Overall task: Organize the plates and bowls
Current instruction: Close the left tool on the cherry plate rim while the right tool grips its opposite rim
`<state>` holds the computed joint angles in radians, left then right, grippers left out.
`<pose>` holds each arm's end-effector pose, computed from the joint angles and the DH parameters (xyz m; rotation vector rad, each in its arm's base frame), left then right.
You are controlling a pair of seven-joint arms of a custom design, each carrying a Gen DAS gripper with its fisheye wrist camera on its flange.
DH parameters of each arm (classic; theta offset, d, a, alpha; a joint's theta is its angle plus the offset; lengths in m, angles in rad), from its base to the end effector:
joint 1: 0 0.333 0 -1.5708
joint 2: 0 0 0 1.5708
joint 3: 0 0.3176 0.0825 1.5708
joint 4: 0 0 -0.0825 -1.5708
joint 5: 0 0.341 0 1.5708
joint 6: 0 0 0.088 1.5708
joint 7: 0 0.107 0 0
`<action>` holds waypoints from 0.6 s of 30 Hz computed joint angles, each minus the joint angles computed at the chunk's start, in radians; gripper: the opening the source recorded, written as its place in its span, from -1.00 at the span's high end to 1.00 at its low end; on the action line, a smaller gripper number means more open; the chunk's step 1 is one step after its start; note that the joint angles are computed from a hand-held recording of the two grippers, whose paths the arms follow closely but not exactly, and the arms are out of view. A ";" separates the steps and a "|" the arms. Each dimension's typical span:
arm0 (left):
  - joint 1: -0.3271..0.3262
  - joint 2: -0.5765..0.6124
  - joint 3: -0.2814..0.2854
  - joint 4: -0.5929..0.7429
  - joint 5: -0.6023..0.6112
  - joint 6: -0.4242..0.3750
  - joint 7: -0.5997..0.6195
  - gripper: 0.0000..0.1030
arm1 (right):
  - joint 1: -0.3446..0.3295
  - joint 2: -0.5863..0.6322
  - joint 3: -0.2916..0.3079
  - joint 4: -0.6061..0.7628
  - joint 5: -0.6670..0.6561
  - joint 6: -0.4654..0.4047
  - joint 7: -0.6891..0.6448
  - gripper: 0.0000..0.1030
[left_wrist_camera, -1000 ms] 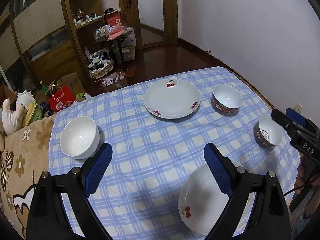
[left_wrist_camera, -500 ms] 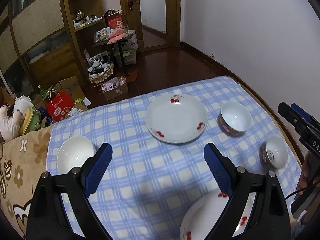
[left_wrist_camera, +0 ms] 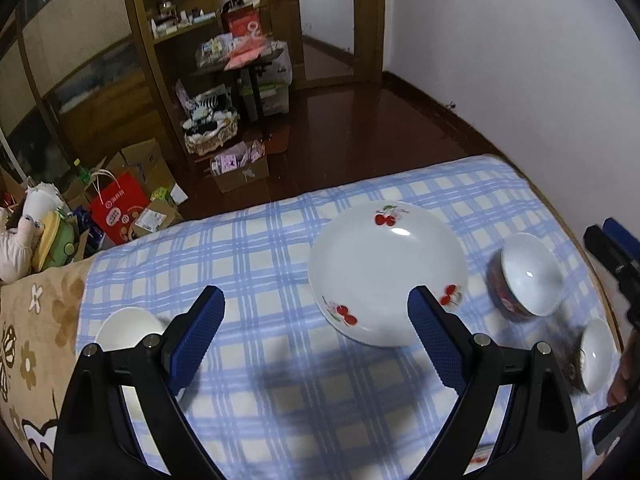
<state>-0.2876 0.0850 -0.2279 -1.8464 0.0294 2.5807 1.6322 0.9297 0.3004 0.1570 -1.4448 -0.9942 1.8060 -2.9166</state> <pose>0.5169 -0.2878 0.5686 -1.2676 2.3720 -0.7669 0.3652 0.5112 0.5687 -1.2117 2.0475 -0.8951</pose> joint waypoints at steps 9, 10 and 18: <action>-0.037 0.197 0.033 0.160 0.065 -0.084 -0.065 -0.78 | -0.159 0.032 -0.027 -0.039 0.165 0.297 -0.112 -0.77; -0.036 0.210 0.033 0.173 0.055 -0.098 -0.059 -0.78 | -0.165 0.039 -0.031 -0.040 0.182 0.316 -0.127 -0.76; -0.064 0.319 0.065 0.278 0.083 -0.181 -0.083 -0.78 | -0.209 0.150 -0.059 0.030 0.378 0.374 -0.314 -0.51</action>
<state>-0.3517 0.4038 -0.1628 -1.5687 0.1128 2.4002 1.5487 0.7210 0.4506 0.0980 -1.4145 -0.6157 2.1800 -3.2307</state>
